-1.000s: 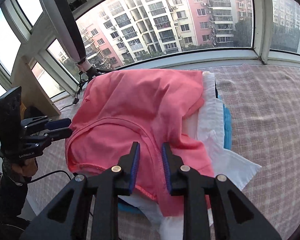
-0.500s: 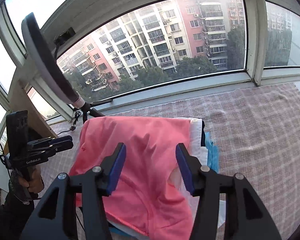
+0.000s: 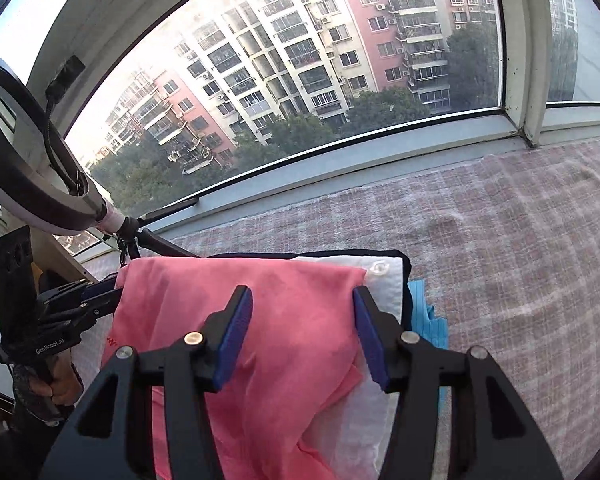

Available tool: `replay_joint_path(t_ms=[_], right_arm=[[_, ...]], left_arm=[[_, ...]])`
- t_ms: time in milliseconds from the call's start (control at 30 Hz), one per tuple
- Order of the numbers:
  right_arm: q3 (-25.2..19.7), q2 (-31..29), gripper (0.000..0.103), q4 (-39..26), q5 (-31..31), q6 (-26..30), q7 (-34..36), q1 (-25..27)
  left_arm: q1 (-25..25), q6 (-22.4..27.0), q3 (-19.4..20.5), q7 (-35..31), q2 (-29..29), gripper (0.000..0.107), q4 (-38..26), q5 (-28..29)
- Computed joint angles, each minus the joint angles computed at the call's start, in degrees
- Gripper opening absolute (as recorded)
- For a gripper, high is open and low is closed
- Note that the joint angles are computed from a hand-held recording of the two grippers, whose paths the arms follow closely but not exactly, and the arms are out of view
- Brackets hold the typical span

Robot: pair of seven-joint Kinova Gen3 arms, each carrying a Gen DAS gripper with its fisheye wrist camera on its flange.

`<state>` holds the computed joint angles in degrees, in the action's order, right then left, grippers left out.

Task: Fold clothes
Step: 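Lower the pink shirt onto the stack and adjust it with both grippers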

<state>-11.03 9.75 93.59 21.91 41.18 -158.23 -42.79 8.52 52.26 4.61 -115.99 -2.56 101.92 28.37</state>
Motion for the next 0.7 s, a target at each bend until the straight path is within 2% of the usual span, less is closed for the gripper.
replay_joint_path(t_ms=[33,133,233,267,367,433,500,600,700], right_arm=[[-0.2,0.3,0.049,0.0,-1.0,-0.1,0.8,0.5],[-0.5,0.3,0.016,1.1,-1.6,-1.4,0.7,1.1],[-1.2,-1.5,0.009,2.8,0.5,-2.9,-1.8,1.2],[-1.2,-1.8,0.007,2.5,2.0,-2.2,-3.5,0.6],[3.0,-2.2,0.007,0.2,8.4,4.1,-5.1,-6.4],[4.9,-1.0,0.007,-1.5,9.5,7.8,-3.1,-8.5],[4.0,-0.8,0.008,-1.3,6.8,7.8,-4.6,-6.4],[-0.7,-3.7,0.009,2.3,0.9,2.1,-4.5,1.1],[-2.4,-5.5,0.022,3.7,0.0,1.6,-2.8,1.9]], left_arm=[[0.2,-0.4,0.3,0.2,-0.2,0.012,0.1,-0.6],[1.0,-1.9,0.9,0.4,-1.3,0.008,0.6,-2.7],[4.5,-3.8,-1.3,1.3,-3.4,0.007,1.3,-4.5],[4.5,-4.8,-0.6,2.3,-4.2,0.007,1.5,-5.9],[-0.3,-10.2,5.8,5.2,-5.4,0.006,3.3,-12.9],[-1.9,-10.1,7.9,7.3,-3.8,0.007,3.2,-15.1],[-1.1,-8.4,5.8,6.6,-3.1,0.009,2.8,-13.6],[2.4,-4.5,-2.2,0.3,-5.0,0.010,3.0,-7.0],[4.6,2.4,-9.0,-6.2,-7.1,0.020,3.3,-1.1]])
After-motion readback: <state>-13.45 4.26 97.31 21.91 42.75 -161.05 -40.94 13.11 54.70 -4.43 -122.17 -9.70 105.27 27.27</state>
